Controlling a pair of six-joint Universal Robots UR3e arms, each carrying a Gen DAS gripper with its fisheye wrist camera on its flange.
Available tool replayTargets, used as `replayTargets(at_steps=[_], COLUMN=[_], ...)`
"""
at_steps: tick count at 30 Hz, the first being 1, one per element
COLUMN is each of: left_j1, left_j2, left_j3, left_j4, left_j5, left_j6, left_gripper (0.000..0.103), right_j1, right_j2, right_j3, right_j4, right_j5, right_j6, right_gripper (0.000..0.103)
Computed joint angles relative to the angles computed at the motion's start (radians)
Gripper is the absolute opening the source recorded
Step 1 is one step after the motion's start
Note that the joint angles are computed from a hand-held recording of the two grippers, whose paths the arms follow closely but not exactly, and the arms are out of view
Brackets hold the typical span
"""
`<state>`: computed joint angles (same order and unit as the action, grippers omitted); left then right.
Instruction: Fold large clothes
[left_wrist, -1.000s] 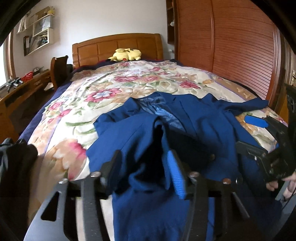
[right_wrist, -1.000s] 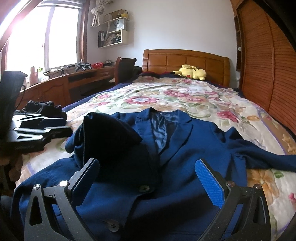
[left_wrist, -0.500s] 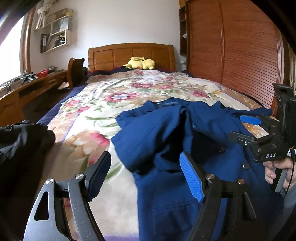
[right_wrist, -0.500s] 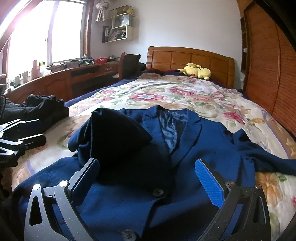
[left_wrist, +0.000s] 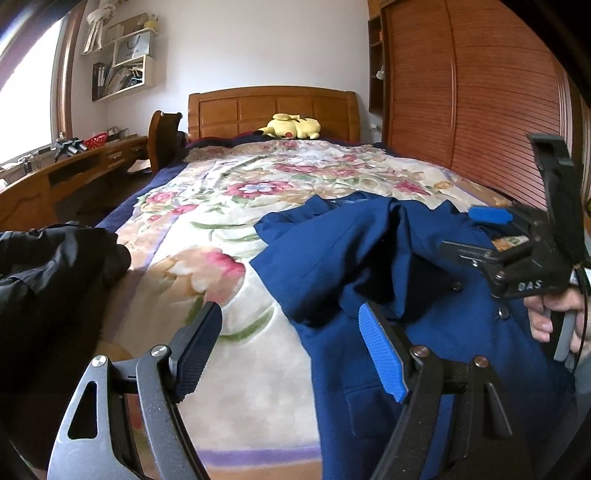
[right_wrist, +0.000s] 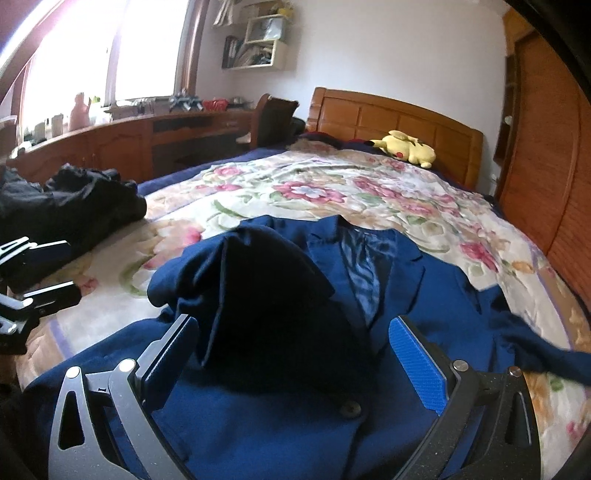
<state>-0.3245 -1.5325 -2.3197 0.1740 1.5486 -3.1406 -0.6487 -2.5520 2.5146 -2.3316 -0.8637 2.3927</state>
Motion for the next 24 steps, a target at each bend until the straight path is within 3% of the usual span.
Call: replayTargets(at_steps=[3, 6, 14, 20, 23, 24], left_j1=[0.034, 0.062, 0.122, 0.150, 0.153, 0.153], left_j2=[0.031, 0.053, 0.098, 0.107, 0.112, 0.112], left_j3=[-0.024, -0.045, -0.084, -0.093, -0.096, -0.095], left_j4=[0.000, -0.001, -0.010, -0.028, -0.022, -0.022], left_j5=[-0.032, -0.052, -0.082, -0.110, -0.123, -0.127], left_j6=[0.004, 0.010, 0.031, 0.027, 0.029, 0.028], left_gripper=[0.077, 0.077, 0.077, 0.077, 0.077, 0.077], right_j1=[0.213, 0.369, 0.638, 0.676, 0.618, 0.588], right_j2=[0.247, 0.425, 0.747, 0.949, 0.963, 0.946], right_j3=[-0.054, -0.167, -0.465, -0.611, -0.600, -0.591], right_j4=[-0.296, -0.396, -0.362, -0.292, -0.301, -0.290], right_j5=[-0.166, -0.277, -0.467, -0.602, -0.549, -0.516], right_j6=[0.130, 0.198, 0.229, 0.216, 0.190, 0.180], right_gripper=[0.101, 0.099, 0.090, 0.088, 0.048, 0.029])
